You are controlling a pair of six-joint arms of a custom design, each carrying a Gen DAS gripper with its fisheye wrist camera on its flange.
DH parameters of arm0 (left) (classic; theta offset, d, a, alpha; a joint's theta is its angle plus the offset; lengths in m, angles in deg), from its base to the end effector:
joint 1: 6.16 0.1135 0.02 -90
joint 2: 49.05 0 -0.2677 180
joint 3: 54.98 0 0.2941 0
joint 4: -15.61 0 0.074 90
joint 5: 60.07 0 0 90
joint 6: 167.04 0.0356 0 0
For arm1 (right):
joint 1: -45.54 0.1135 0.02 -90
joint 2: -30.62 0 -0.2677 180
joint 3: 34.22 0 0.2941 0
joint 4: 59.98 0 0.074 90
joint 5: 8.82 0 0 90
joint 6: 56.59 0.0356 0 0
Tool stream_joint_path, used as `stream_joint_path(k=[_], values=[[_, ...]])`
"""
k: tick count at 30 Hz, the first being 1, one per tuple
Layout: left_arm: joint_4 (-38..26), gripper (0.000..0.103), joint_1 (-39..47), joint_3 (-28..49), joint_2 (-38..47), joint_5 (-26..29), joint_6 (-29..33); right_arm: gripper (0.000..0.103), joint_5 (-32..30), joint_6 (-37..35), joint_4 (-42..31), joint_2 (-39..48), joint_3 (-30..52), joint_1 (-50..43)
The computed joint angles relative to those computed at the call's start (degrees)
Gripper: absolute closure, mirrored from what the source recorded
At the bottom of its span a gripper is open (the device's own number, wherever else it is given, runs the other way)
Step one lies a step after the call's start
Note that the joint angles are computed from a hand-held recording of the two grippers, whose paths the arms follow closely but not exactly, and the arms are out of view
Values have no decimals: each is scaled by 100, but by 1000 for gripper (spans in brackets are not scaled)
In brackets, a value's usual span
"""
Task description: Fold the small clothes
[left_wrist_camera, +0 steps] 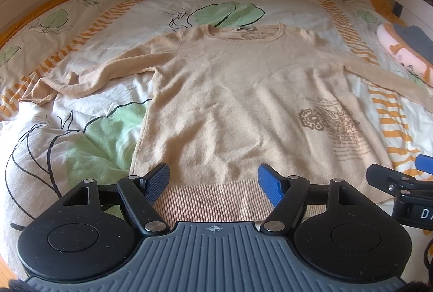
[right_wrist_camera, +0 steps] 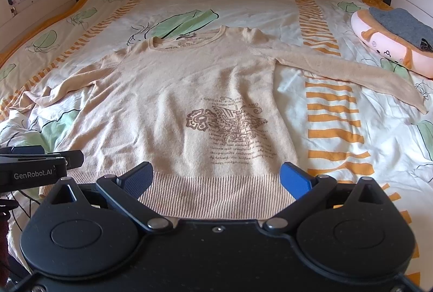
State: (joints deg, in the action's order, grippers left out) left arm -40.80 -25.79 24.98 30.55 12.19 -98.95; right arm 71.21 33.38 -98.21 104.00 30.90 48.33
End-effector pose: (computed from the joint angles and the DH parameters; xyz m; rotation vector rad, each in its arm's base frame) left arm 0.3107 -0.0993 0.2891 -0.1675 2.4785 0.0935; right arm 0.3089 0.0212 0.2487 -0.1412 2.3743 0.2301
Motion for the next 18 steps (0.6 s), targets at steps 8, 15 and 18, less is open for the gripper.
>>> stream_joint_path(k=[8, 15, 18], values=[[-4, 32, 15, 15, 32, -3, 38, 4, 4, 5, 2, 1, -1, 2], [-11, 32, 9, 22, 57, 9, 38, 4, -12, 31, -20, 83, 59, 27], [-1, 32, 3, 28, 84, 5, 38, 4, -61, 15, -43, 138, 97, 7]])
